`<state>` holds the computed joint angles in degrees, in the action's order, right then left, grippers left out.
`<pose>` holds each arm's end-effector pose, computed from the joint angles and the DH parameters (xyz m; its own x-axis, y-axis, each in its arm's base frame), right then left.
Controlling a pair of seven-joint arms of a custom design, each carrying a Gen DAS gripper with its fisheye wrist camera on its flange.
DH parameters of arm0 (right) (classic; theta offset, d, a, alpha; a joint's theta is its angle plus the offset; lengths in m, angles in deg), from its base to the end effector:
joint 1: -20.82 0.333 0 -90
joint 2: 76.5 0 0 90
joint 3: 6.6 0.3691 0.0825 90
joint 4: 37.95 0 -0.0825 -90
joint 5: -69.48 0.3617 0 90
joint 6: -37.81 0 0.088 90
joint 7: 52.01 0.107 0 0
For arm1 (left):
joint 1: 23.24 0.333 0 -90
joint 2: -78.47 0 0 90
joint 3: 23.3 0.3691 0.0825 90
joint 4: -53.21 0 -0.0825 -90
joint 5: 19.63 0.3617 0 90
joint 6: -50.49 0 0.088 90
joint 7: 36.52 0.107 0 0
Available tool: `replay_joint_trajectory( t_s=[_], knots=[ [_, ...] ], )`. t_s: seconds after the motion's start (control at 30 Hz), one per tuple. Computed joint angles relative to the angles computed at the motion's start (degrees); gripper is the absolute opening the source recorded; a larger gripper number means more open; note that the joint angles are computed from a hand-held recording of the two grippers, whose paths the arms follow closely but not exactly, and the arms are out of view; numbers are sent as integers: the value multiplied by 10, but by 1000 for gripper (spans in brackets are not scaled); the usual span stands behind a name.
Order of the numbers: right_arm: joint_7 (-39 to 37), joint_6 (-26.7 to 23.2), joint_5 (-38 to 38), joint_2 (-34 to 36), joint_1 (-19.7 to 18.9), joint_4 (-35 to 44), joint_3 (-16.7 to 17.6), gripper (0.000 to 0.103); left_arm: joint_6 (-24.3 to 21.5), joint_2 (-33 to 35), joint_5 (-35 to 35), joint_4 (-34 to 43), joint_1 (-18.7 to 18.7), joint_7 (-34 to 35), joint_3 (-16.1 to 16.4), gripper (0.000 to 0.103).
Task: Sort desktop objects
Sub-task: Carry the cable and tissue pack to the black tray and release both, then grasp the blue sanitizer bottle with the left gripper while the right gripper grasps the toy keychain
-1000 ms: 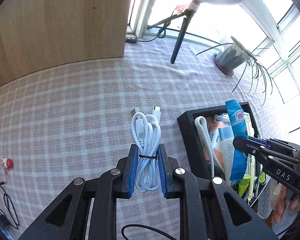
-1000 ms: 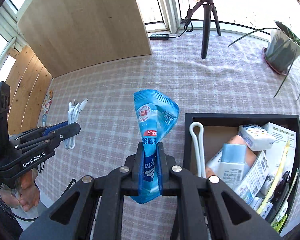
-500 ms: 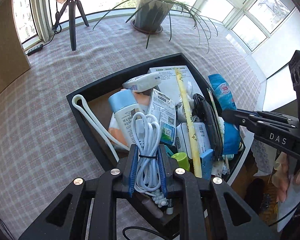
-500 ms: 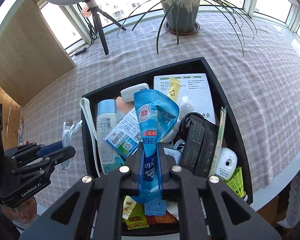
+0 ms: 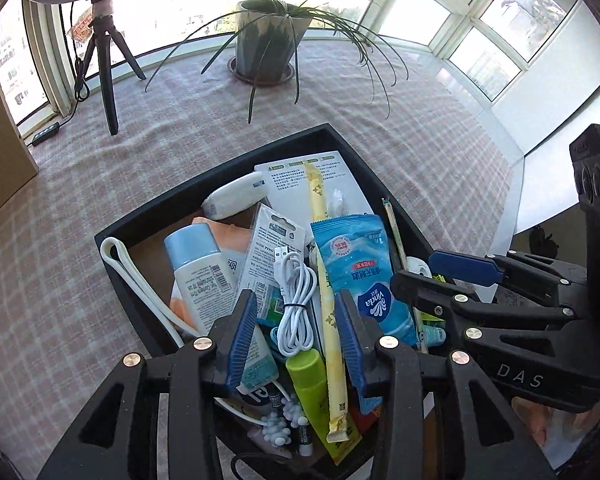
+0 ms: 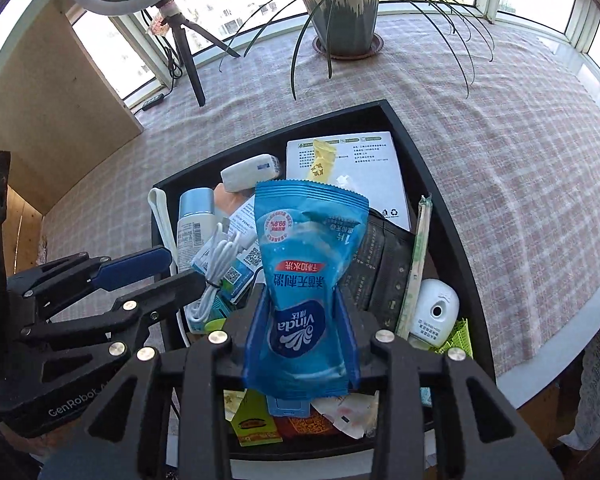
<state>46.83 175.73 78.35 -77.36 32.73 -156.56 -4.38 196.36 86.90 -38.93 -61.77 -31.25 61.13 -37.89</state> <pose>0.5379 0.1366 0.5379 0.0260 -0.9822 -0.1861 -0.9494 0.0340 -0.3121 0.5622 -0.2213 0.4924 -0.3125 -0.9126 0.2638 -0.9047 0.2012 -0.3755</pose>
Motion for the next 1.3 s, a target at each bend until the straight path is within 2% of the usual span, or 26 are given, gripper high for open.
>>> replay_joint_trajectory(
  t_s=[0.4, 0.7, 0.9, 1.3],
  knots=[
    [-6, 16, 21, 8, 5, 24, 3, 46, 13, -36, 28, -49, 30, -33, 37, 38],
    [-30, 11, 41, 60, 35, 86, 19, 46, 20, -68, 39, -94, 84, -47, 83, 38],
    [-65, -8, 54, 114, 69, 160, 36, 46, 32, -84, 59, -119, 131, -66, 119, 38],
    [-133, -68, 23, 258, 172, 369, 66, 46, 43, -86, 94, -148, 245, -95, 186, 38]
  ],
)
